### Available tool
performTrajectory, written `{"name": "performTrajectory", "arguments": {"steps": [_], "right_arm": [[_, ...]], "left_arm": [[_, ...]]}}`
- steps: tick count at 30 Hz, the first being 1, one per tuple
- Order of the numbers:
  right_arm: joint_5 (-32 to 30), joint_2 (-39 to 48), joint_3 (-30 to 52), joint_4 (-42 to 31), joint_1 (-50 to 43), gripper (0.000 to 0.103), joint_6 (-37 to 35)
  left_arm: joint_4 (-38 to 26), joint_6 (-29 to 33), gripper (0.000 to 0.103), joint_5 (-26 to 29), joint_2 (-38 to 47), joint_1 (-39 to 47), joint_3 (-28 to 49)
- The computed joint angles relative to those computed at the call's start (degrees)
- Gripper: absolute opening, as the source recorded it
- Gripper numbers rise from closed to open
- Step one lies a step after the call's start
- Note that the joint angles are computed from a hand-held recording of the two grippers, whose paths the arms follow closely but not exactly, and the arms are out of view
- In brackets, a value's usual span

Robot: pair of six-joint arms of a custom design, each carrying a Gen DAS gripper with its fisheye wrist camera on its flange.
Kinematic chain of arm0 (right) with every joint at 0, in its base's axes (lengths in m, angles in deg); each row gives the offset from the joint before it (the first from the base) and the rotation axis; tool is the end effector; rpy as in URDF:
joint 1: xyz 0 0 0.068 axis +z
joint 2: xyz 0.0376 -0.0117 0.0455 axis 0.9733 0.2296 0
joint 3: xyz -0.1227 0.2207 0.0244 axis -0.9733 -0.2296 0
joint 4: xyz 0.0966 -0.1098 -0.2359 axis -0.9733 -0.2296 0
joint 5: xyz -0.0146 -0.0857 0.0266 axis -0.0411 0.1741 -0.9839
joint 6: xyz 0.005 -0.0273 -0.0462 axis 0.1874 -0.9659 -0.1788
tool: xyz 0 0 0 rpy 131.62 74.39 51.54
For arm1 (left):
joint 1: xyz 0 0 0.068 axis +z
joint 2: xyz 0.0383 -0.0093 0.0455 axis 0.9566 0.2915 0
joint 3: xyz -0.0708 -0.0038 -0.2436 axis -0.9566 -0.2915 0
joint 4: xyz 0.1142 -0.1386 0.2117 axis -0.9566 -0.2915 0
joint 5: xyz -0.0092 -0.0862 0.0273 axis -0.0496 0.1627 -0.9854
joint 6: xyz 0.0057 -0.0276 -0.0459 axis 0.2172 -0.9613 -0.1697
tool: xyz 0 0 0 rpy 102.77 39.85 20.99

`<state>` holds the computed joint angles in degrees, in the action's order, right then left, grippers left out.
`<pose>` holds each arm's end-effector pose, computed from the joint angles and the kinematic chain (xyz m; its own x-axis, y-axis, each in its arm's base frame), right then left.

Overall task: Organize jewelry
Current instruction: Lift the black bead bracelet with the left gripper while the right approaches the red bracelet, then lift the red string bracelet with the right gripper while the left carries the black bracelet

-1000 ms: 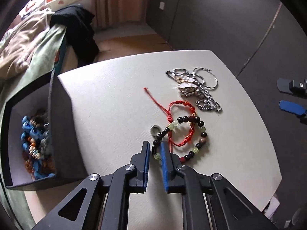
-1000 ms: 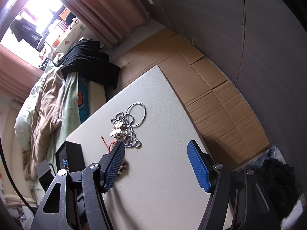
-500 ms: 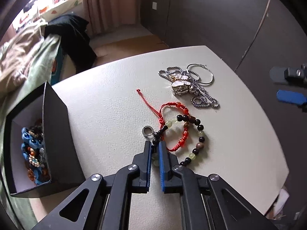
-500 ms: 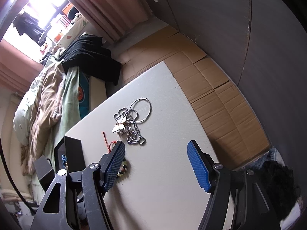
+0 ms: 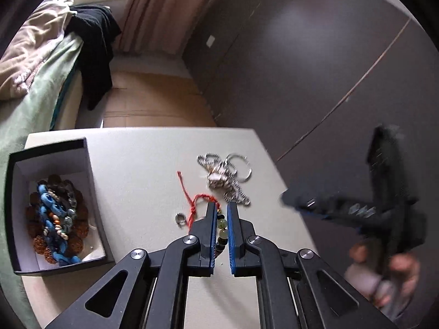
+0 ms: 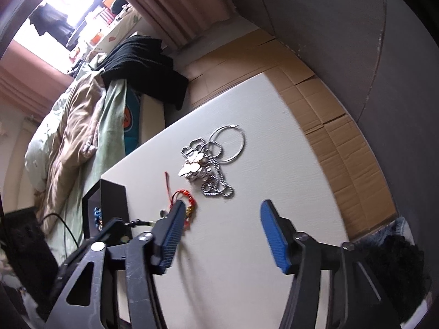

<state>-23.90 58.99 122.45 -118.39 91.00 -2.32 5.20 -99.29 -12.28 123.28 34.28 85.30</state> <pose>0.2190 0.0693 0.2471 -0.9320 -0.0724 -0.3552 -0.2222 0.8883 0.4020 0.1335 -0.1008 0.2523 -0.7525 -0.3557 -0.5542 -0.0463 0.8680 -0.4943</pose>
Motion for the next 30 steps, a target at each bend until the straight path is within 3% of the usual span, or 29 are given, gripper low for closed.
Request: {"name": "performTrajectory", "arguments": {"steps": [6, 12, 20, 26, 30], "right_arm": [[3.6, 2.9, -0.5, 2.9, 7.1, 0.034, 3.6], [7.3, 6.6, -0.6, 5.7, 12.0, 0.026, 6.2], [13.5, 11.9, 1.3, 8.0, 17.1, 0.025, 7.9], [20.1, 15.0, 3.0, 9.3, 22.8, 0.025, 8.9], [26.3, 16.8, 4.6, 8.0, 26.1, 0.01, 8.8]], "left_arm": [[-4.9, 1.0, 0.007, 1.5, -7.4, 5.6, 0.8], [-9.2, 4.2, 0.007, 4.0, -12.0, 12.7, 2.0], [-13.2, 8.3, 0.007, 5.6, -15.8, 18.9, 4.4], [-15.4, 12.7, 0.007, 12.0, -17.7, 28.8, 4.9], [-16.7, 14.8, 0.007, 15.1, -18.3, 34.2, 4.4]]}}
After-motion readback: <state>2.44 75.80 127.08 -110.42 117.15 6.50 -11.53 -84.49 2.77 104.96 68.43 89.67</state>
